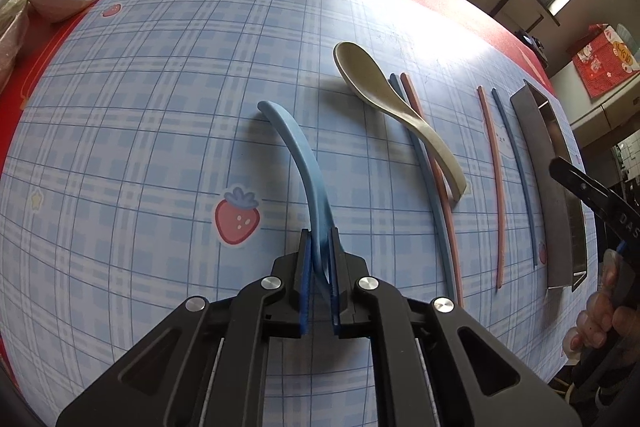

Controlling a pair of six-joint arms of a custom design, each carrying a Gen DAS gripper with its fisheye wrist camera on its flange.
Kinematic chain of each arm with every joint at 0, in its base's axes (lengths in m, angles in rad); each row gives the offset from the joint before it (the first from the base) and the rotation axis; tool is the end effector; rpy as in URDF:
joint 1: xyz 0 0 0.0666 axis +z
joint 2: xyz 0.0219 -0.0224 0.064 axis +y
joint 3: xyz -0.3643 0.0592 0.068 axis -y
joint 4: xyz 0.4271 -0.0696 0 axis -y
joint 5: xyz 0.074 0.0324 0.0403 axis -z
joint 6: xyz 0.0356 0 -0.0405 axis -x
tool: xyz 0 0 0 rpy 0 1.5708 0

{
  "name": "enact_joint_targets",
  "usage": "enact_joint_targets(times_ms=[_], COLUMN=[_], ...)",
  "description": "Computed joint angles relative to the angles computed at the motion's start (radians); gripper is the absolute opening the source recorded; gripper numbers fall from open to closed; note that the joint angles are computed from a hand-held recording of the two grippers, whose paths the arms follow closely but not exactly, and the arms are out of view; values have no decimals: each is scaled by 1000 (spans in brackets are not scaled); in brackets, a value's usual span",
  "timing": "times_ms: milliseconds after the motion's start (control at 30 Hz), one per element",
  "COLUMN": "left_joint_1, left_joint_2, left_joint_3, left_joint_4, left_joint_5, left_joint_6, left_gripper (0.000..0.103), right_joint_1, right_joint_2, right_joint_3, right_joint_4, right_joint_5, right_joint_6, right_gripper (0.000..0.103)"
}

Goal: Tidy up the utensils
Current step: 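Lift the blue spoon with the left gripper while the right gripper grasps a pink chopstick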

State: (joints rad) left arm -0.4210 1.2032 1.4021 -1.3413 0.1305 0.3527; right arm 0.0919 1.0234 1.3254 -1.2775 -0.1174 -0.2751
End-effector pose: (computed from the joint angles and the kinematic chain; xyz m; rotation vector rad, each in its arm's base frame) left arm 0.3798 -0.1756 0.4799 0.1338 2.7638 -0.3945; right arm 0.3574 0.0367 0.5134 0.1884 2.5555 0.2914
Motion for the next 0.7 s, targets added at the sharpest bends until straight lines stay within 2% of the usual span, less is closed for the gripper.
enact_joint_targets(times_ms=[167, 333, 467, 633, 700], left_joint_1=[8, 8, 1, -9, -17], left_joint_2=[-9, -15, -19, -14, -11], left_joint_3=[-14, -16, -20, -15, -12], left_joint_4=[11, 9, 13, 11, 11], left_joint_5=[25, 14, 7, -8, -21], left_joint_6=[-17, -41, -40, -40, -42], left_gripper=[11, 11, 11, 11, 11], right_joint_1=[27, 36, 43, 68, 67], right_joint_2=[83, 101, 100, 110, 114], right_joint_3=[12, -6, -11, -8, -5], right_joint_4=[-7, -1, 9, 26, 27], right_joint_5=[36, 56, 76, 138, 139], right_joint_6=[-58, -70, -52, 47, 58], right_gripper=[27, 22, 22, 22, 21])
